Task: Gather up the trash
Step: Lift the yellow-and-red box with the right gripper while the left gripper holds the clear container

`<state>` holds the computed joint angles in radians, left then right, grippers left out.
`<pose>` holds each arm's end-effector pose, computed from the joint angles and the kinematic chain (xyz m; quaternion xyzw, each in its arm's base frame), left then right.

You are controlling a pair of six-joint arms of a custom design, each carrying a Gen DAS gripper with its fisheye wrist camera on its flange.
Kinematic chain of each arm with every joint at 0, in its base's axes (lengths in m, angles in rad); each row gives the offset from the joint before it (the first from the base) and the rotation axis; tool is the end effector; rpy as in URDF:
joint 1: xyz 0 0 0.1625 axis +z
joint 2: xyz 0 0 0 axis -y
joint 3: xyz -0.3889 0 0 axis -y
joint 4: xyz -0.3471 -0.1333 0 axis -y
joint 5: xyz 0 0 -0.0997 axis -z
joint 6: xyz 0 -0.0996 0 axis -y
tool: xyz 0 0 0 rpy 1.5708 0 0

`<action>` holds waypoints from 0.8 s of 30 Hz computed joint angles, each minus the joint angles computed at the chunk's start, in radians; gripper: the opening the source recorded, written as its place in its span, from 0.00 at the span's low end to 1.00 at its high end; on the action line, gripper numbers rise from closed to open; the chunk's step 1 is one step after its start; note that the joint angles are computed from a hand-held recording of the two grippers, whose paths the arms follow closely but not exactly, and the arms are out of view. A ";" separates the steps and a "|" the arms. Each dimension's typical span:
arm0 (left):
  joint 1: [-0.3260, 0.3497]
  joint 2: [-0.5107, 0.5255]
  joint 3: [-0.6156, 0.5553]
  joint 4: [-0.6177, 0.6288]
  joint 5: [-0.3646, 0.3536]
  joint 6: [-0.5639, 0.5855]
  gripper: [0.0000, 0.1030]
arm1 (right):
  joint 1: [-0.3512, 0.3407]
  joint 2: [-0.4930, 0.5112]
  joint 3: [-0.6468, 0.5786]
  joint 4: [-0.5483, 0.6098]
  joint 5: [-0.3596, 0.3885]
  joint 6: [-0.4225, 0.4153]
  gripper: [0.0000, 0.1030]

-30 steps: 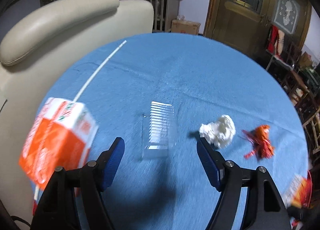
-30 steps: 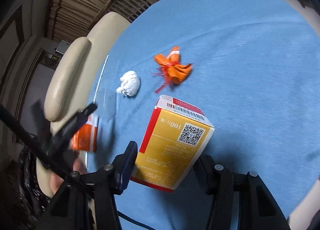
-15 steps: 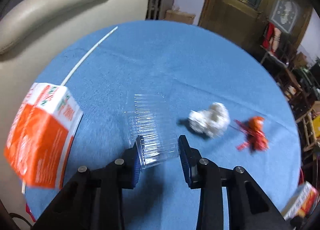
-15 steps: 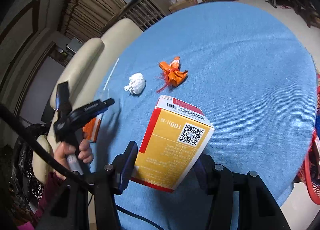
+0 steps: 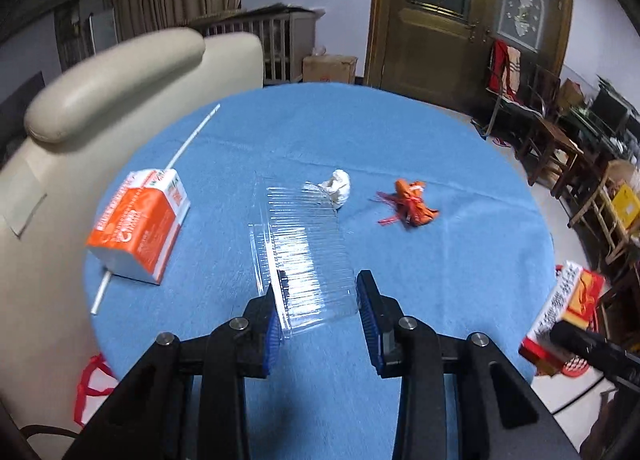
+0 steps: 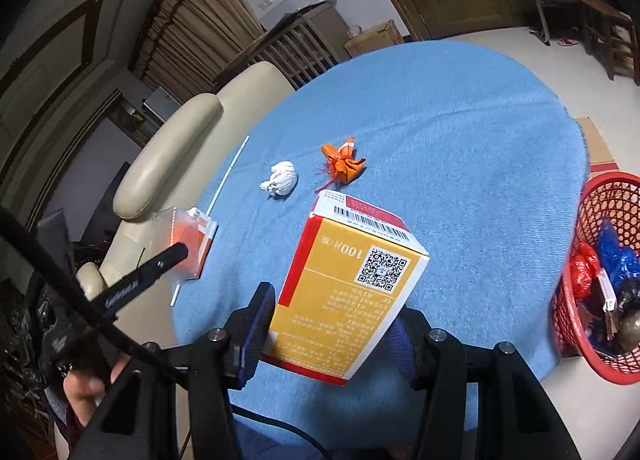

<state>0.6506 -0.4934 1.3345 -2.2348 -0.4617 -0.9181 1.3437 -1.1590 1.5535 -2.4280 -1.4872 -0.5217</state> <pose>-0.3938 -0.5793 0.0267 0.0475 0.8468 -0.3714 0.3779 0.0007 -0.6259 0.3412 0.1522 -0.9606 0.2281 0.0459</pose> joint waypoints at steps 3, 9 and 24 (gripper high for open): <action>-0.028 0.000 0.006 0.039 0.033 -0.025 0.36 | -0.004 -0.030 0.026 -0.012 0.012 -0.011 0.55; -0.076 0.007 -0.002 0.116 0.063 -0.074 0.36 | -0.013 -0.076 0.072 -0.023 0.020 -0.022 0.55; -0.120 0.048 -0.039 0.164 0.089 -0.085 0.36 | -0.038 -0.137 0.135 -0.083 0.021 -0.055 0.56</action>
